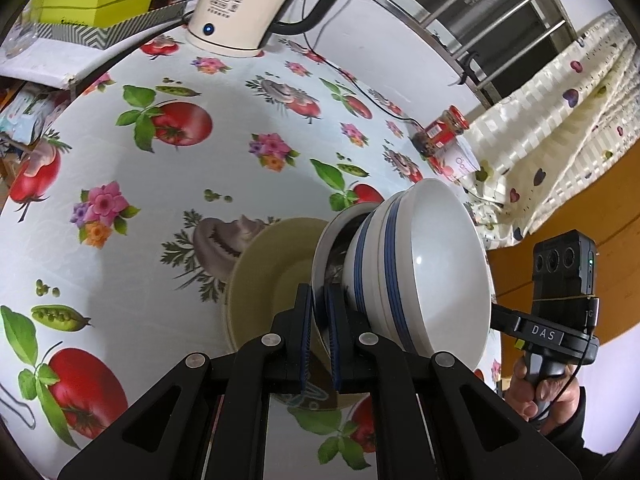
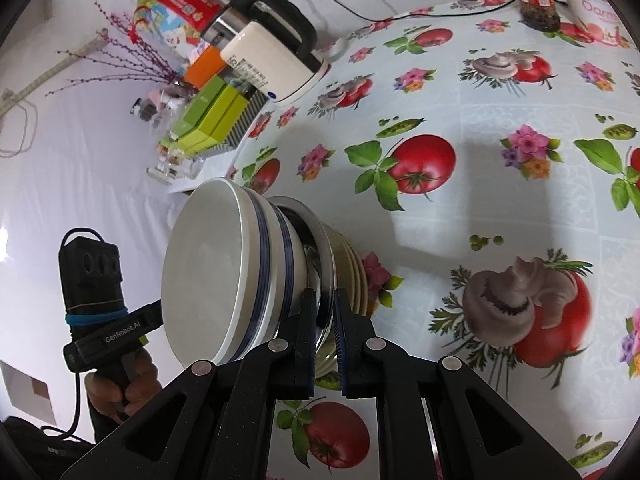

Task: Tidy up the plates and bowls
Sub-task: 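Carry the steel bowl with nested bowls over the beige plate stack with both tools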

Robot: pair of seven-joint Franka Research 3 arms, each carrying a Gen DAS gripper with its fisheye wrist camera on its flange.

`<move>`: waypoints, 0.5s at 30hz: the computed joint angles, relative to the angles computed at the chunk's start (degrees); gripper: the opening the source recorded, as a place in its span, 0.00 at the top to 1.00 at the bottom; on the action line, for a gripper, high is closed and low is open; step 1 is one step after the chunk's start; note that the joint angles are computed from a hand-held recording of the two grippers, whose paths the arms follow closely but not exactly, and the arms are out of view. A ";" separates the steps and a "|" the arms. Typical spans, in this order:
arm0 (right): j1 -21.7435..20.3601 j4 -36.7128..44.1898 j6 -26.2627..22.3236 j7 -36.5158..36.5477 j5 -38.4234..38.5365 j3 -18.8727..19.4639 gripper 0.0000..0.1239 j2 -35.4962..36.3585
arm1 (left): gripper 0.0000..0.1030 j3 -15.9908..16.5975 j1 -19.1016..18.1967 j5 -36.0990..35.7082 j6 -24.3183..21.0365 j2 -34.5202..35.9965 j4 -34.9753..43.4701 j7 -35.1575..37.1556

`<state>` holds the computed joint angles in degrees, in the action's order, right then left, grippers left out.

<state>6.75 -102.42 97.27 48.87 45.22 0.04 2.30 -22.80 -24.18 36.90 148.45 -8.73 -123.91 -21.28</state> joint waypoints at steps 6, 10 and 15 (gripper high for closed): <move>0.78 0.21 0.12 0.40 -0.62 0.62 0.93 0.50 | 0.94 0.07 0.24 -0.64 0.10 -1.14 -1.57 -0.79; 1.20 0.36 0.26 0.64 -1.01 0.89 0.93 0.88 | 0.94 0.05 0.41 -1.18 0.34 -1.50 -2.29 -0.84; 1.53 0.42 0.45 1.00 -1.56 1.07 0.93 1.21 | 0.94 -0.06 0.65 -1.58 0.64 -1.49 -2.61 -1.04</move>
